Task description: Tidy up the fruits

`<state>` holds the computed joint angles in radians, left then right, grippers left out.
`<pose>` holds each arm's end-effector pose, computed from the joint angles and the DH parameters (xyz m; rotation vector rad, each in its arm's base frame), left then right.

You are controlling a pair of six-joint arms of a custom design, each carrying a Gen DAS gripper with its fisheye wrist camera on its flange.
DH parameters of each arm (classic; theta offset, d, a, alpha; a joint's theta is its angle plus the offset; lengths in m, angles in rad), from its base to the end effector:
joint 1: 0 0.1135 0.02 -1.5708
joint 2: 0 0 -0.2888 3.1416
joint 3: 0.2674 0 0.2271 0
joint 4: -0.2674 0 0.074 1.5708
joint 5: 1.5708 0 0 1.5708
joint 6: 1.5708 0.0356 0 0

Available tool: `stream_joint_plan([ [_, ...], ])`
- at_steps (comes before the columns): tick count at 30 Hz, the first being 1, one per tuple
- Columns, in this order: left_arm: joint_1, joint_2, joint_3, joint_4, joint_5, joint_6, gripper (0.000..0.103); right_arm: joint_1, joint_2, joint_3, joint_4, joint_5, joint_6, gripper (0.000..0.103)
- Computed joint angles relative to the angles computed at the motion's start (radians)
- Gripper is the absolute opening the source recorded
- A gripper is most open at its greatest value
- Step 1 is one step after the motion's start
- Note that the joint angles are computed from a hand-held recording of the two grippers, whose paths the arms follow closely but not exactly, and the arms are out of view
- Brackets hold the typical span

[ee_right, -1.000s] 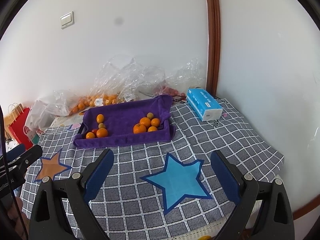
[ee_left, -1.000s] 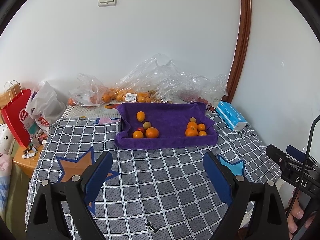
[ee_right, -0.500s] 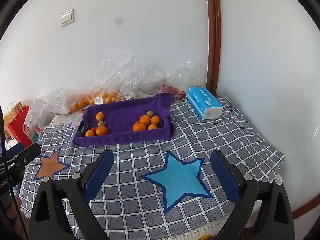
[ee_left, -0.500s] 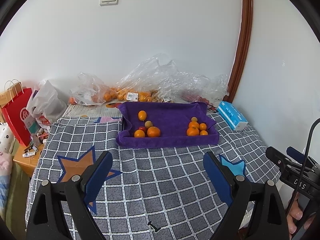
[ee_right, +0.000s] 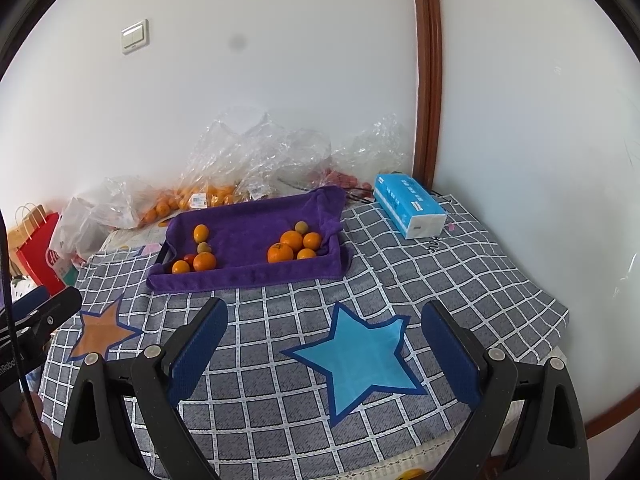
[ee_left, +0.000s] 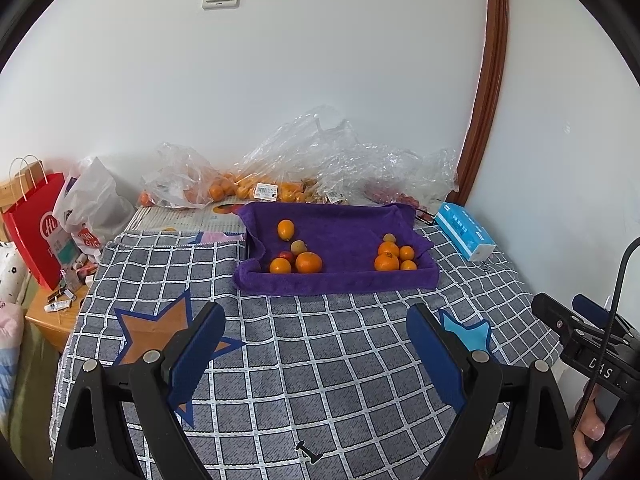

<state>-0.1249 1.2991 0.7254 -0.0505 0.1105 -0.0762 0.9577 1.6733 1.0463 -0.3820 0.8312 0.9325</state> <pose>0.2454 -0.0348 0.2593 0.1158 2.1973 -0.2341 0.2024 0.2419 0.2379 0.2479 2.1641 -0.0531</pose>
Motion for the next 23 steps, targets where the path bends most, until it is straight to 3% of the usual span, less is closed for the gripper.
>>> stream_joint_plan([
  [23, 0.014, 0.006, -0.002, 0.007, 0.003, 0.003, 0.092, 0.011, 0.016, 0.011, 0.005, 0.009, -0.001, 0.096],
])
